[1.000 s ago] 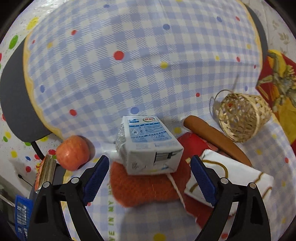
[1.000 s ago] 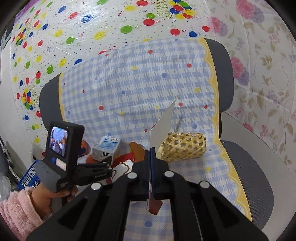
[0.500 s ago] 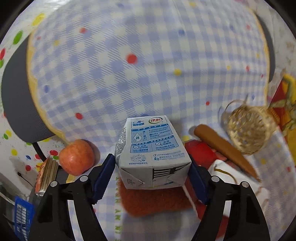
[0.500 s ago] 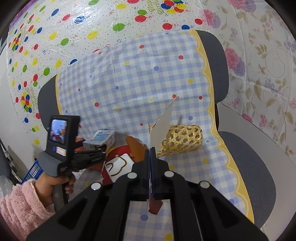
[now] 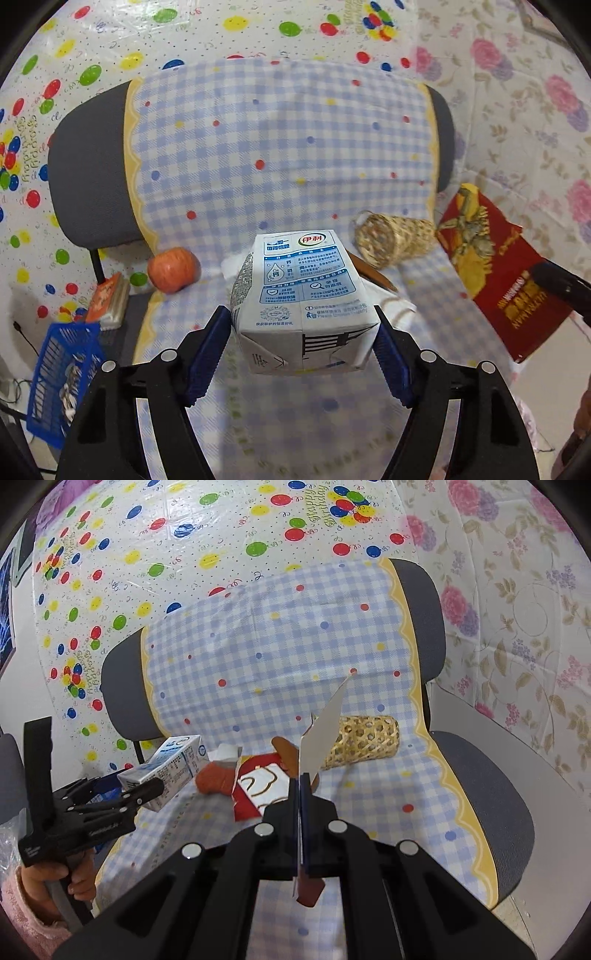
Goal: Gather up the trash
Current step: 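Grasp the white milk carton with the left tool, then carry the carton with the left tool while the right tool drops the red box into the bin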
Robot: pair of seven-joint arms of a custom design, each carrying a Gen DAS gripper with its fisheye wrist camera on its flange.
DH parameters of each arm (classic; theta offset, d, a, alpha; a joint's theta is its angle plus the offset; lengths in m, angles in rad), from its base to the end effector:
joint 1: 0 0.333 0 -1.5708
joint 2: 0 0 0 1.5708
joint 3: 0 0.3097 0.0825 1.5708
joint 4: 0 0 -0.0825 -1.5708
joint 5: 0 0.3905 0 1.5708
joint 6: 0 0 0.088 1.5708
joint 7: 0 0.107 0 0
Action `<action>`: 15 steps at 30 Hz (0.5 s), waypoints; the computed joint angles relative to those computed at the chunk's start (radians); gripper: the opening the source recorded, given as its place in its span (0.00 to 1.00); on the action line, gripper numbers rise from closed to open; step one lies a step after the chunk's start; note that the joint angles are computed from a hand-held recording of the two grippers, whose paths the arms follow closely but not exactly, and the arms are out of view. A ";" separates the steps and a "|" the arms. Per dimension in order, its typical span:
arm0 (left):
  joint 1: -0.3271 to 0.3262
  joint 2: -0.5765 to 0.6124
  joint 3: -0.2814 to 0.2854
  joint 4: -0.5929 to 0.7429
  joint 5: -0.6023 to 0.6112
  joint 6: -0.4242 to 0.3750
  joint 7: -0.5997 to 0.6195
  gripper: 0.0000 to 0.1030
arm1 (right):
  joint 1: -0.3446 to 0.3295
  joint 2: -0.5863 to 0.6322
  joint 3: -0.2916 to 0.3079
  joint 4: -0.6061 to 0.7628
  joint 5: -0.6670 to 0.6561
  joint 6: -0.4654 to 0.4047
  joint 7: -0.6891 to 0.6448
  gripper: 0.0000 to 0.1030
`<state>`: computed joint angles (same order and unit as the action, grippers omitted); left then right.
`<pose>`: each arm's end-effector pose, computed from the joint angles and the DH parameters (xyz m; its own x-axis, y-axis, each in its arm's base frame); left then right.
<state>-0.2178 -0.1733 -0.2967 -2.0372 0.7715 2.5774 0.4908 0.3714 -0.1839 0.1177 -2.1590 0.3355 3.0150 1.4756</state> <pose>0.4789 -0.2964 0.5854 0.0265 -0.9996 0.0135 -0.5963 -0.0266 -0.8023 0.4961 0.2416 0.5925 0.3832 -0.9010 -0.2032 -0.5398 -0.0400 -0.8408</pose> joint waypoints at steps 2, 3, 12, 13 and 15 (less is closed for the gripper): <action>-0.010 -0.024 -0.012 -0.024 -0.002 -0.002 -0.019 0.72 | -0.008 -0.034 0.009 -0.037 -0.012 -0.001 0.017 0.02; -0.016 -0.036 -0.017 -0.035 -0.006 0.002 -0.020 0.72 | -0.011 -0.053 0.013 -0.057 -0.017 -0.002 0.026 0.02; -0.067 -0.106 -0.050 -0.124 -0.090 0.092 0.027 0.72 | -0.068 -0.253 0.055 -0.262 -0.067 -0.027 0.131 0.02; -0.074 -0.107 -0.053 -0.129 -0.103 0.102 0.037 0.72 | -0.081 -0.289 0.063 -0.293 -0.075 -0.036 0.150 0.02; -0.085 -0.107 -0.063 -0.135 -0.117 0.113 0.050 0.72 | -0.106 -0.337 0.077 -0.333 -0.094 -0.052 0.180 0.02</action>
